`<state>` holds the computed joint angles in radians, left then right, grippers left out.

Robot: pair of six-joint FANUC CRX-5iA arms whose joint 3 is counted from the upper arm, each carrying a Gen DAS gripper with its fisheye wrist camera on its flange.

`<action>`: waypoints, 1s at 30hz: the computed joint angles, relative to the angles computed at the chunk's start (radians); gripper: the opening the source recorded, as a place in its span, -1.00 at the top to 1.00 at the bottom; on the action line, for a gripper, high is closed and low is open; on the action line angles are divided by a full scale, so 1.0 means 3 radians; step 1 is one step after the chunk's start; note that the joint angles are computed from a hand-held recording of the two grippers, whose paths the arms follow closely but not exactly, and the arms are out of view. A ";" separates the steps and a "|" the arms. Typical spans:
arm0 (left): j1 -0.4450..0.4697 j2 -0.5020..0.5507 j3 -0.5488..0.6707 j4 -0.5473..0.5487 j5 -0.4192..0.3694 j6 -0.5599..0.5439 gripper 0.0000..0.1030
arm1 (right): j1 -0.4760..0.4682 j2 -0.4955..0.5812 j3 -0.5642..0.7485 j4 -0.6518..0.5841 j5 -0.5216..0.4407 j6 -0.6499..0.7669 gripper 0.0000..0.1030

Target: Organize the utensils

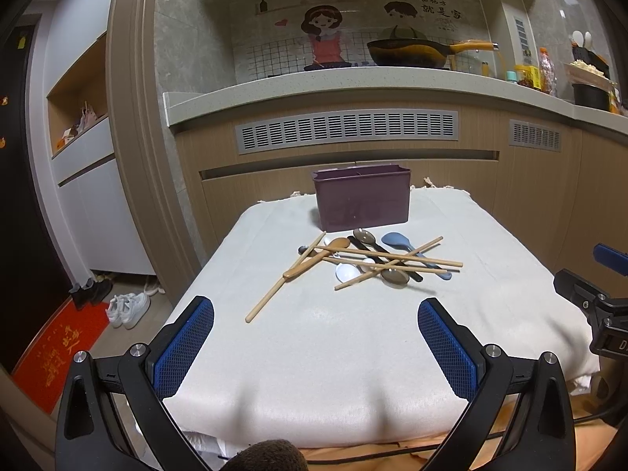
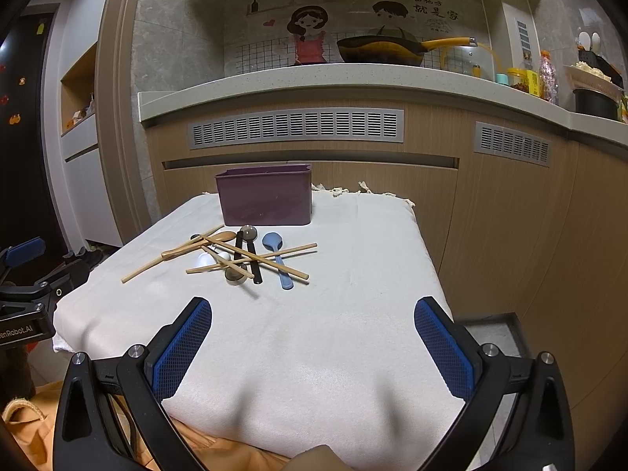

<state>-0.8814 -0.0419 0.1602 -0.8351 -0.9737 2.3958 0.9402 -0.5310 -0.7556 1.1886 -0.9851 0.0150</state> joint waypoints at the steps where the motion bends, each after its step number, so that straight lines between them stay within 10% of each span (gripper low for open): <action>1: 0.0000 0.0000 0.0000 0.0000 0.0000 0.0000 -1.00 | 0.0000 -0.0001 -0.0001 0.0000 0.0001 0.0001 -0.99; 30: 0.0338 0.0076 0.0045 0.0419 0.0297 -0.0327 -1.00 | -0.0335 0.0177 0.0122 0.0152 0.0285 0.0118 -0.99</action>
